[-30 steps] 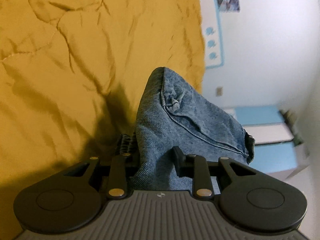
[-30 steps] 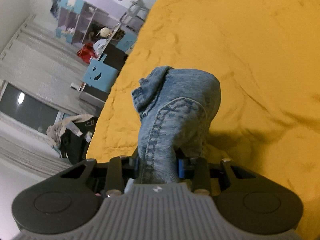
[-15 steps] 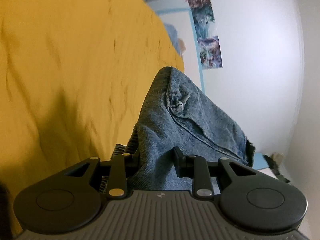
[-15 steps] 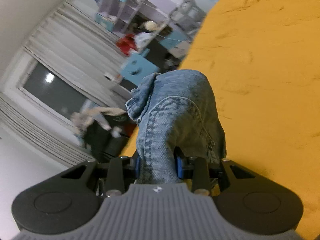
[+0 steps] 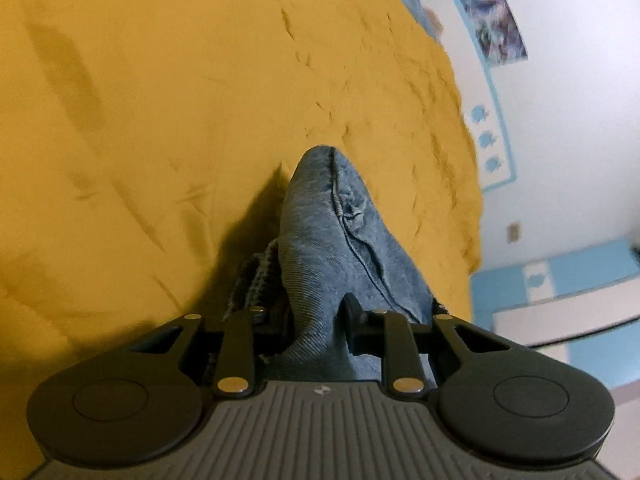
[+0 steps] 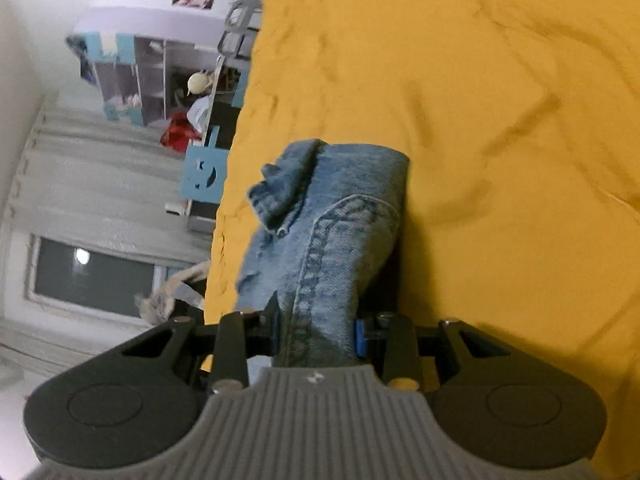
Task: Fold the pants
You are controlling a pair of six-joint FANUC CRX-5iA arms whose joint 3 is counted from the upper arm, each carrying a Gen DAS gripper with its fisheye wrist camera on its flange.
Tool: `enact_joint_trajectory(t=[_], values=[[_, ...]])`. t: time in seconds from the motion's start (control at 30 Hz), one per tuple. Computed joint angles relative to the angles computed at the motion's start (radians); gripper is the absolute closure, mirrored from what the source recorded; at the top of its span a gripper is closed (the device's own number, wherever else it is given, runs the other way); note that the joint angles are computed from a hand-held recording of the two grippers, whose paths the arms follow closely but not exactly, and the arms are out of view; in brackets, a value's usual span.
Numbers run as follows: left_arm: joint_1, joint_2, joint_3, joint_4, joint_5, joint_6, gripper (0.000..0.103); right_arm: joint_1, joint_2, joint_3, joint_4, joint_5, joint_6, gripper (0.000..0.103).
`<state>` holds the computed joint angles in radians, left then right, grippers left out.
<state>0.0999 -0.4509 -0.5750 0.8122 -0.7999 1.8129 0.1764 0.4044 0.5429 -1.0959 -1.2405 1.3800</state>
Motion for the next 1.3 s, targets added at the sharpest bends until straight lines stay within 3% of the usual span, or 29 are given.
enact_joint_trajectory(t=[0.1, 0.23, 0.3, 0.4, 0.53, 0.6, 0.77, 0.87, 0.97, 1.17, 1.3], values=[[-0.011, 0.025, 0.072, -0.132, -0.056, 0.049, 0.073, -0.001, 0.013, -0.015, 0.013, 0.005, 0.022, 0.073], [-0.012, 0.019, 0.067, -0.13, -0.058, 0.063, 0.068, 0.008, 0.005, -0.051, 0.034, 0.021, 0.033, 0.07], [-0.02, 0.025, 0.12, -0.194, -0.089, 0.097, 0.067, 0.031, -0.003, -0.037, 0.083, 0.028, 0.015, 0.064], [-0.02, -0.023, 0.191, -0.336, -0.179, 0.108, 0.067, 0.087, -0.021, -0.004, 0.22, 0.053, 0.025, 0.056], [-0.127, -0.039, 0.358, -0.589, -0.295, 0.186, 0.066, 0.179, -0.119, -0.053, 0.496, 0.142, 0.094, 0.057], [-0.215, -0.031, 0.428, -0.71, -0.335, 0.22, 0.067, 0.207, -0.176, -0.1, 0.549, 0.2, 0.148, 0.057], [-0.339, -0.047, 0.457, -0.792, -0.353, 0.24, 0.072, 0.309, -0.339, -0.265, 0.656, 0.324, 0.288, 0.061], [-0.433, -0.006, 0.504, -0.91, -0.438, 0.292, 0.075, 0.391, -0.406, -0.366, 0.763, 0.39, 0.296, 0.062], [-0.458, 0.034, 0.515, -0.957, -0.482, 0.318, 0.079, 0.442, -0.445, -0.443, 0.861, 0.39, 0.26, 0.063], [-0.469, 0.071, 0.516, -0.986, -0.509, 0.35, 0.08, 0.503, -0.392, -0.483, 0.972, 0.406, 0.213, 0.064], [-0.563, 0.107, 0.605, -1.093, -0.581, 0.398, 0.08, 0.508, -0.371, -0.439, 0.999, 0.357, 0.175, 0.063]])
